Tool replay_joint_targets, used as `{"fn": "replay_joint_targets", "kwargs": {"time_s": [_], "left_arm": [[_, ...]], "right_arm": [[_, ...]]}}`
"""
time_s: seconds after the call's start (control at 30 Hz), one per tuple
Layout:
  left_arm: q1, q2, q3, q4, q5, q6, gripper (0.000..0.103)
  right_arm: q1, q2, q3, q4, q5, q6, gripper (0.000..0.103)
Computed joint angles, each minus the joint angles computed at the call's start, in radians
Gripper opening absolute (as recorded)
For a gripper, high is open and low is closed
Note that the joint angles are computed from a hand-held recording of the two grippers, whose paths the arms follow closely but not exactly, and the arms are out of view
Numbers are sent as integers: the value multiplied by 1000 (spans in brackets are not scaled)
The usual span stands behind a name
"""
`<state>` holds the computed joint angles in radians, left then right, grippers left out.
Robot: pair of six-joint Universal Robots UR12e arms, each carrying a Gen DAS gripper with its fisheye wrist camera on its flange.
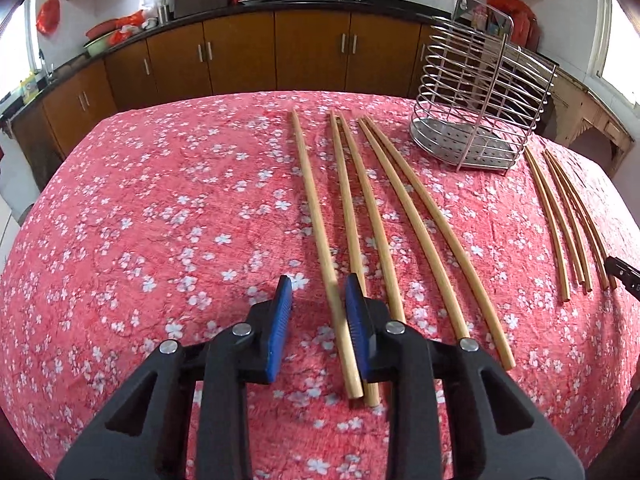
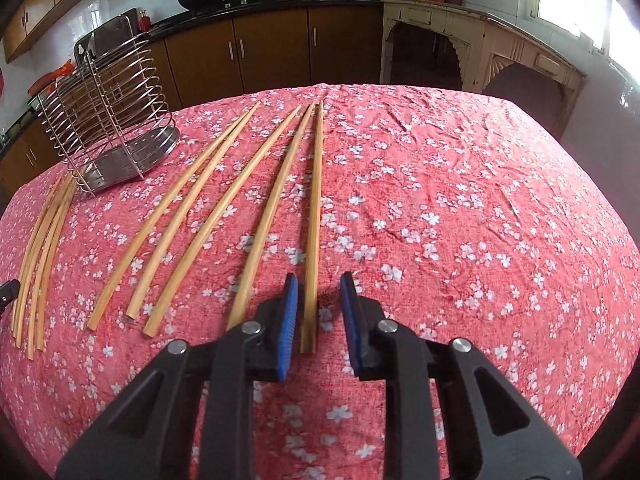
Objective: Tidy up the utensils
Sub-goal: 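Lower the left gripper onto a wooden chopstick and close while the right gripper grasps another chopstick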
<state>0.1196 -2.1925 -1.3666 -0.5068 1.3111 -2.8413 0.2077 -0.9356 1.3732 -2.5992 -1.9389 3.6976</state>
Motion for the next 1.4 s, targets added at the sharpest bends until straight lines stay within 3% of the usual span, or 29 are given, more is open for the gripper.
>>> {"fn": "replay_joint_targets", "kwargs": {"time_s": [0.17,0.3,0.53,1.07,1.4], "left_arm": [[-10,-6,8,2,29,15,23],[-17,-13,20,6,70,7,7],[6,-29,55,-19,85,-45,7],[14,15,-31,25,49,-25,12],[25,26,-43,40,36,-15,7]], "right_arm": [[1,10,-15,4,-1,-14,19],[1,9,-7,-19,-1,-21,8],[-14,-9,27,-50,19,36,8],[-11,-24,36,-20,42,33,8],[-6,-60,79,-66,23,12,8]]}}
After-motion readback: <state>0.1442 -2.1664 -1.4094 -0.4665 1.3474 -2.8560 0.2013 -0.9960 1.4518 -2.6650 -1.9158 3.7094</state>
